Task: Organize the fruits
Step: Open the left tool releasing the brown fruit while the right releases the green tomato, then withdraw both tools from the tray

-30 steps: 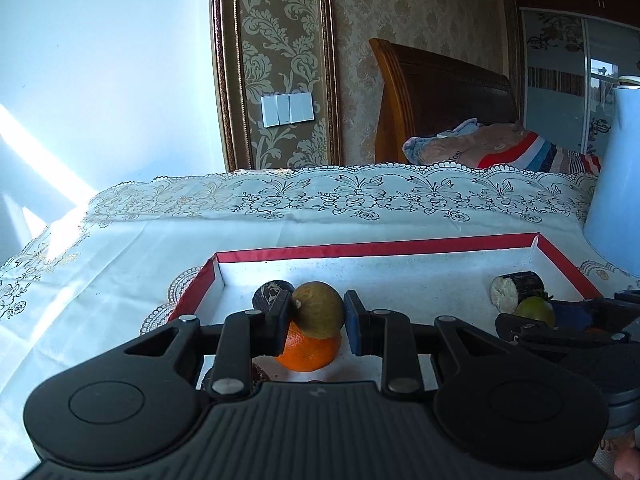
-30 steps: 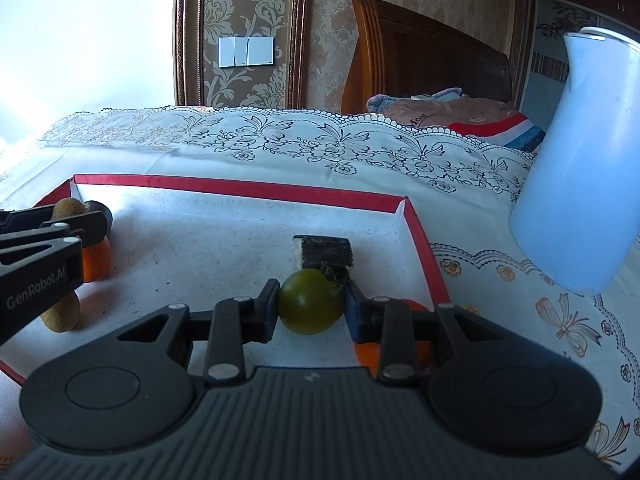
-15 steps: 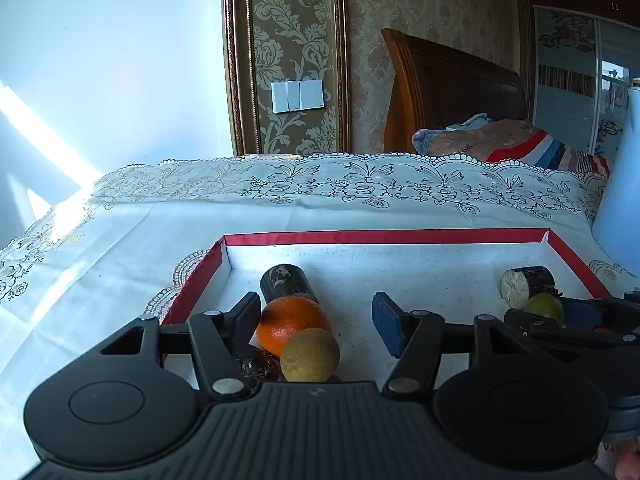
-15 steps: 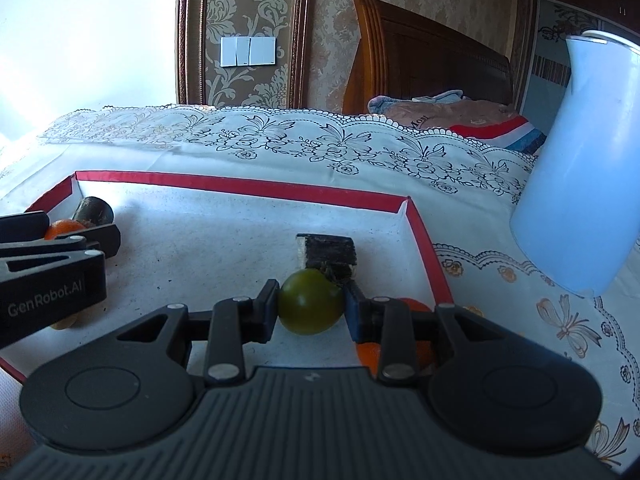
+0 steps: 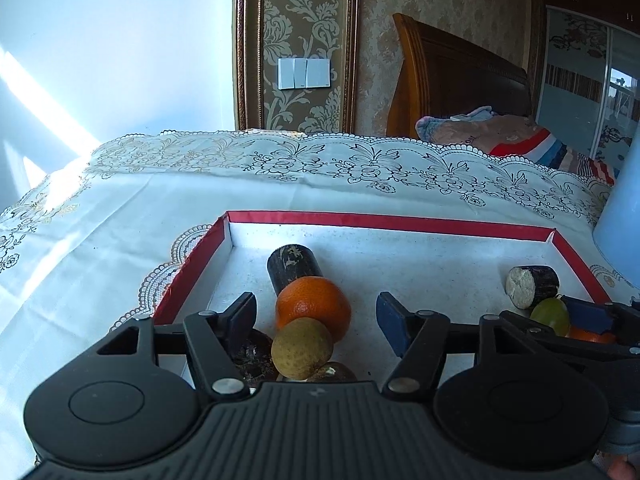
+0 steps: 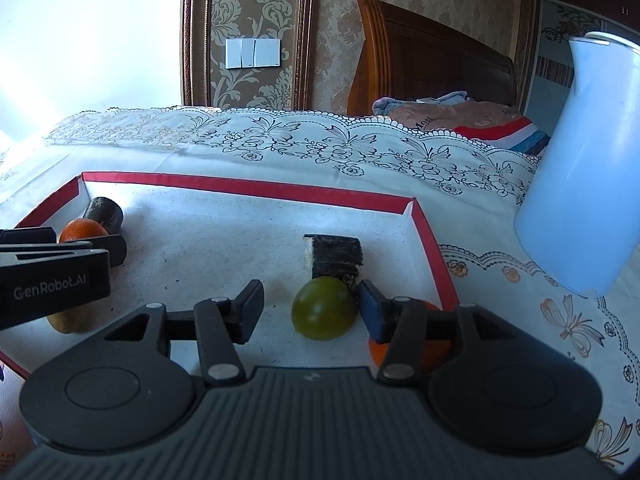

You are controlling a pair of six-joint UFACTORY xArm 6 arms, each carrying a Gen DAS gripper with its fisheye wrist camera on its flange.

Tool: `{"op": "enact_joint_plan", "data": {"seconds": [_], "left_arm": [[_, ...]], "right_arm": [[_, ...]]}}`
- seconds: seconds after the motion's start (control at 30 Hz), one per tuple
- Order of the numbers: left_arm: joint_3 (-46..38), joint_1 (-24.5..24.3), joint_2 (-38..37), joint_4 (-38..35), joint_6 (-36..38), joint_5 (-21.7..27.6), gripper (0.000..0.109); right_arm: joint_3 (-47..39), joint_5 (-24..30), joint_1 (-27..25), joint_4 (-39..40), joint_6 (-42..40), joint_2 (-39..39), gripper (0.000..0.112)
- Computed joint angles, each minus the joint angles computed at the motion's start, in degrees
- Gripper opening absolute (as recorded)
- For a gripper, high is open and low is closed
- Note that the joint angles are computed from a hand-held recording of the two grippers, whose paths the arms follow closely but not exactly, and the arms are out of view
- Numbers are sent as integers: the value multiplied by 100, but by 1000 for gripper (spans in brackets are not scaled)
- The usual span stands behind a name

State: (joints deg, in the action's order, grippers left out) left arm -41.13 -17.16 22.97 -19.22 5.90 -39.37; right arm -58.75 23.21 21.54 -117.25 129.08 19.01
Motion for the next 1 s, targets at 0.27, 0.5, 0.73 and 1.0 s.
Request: {"op": "enact_joint_plan", "data": {"seconds": [0.27,0.5,0.73,1.0], "left_arm": [[69,-108,4,-193,202,-219,72],[181,-8,-130,-102,-8,-132,72],[247,98,-209,102,-196,-41,73],[363,-63,-185,-130,154,-482,74]], "right_arm": [[13,-27,40,-100,53,-13,62],[100,63,132,-224,152,-89,74],[162,18,128,-344,319,-162,77],[304,-65,104,-591,618,-344,81]]}}
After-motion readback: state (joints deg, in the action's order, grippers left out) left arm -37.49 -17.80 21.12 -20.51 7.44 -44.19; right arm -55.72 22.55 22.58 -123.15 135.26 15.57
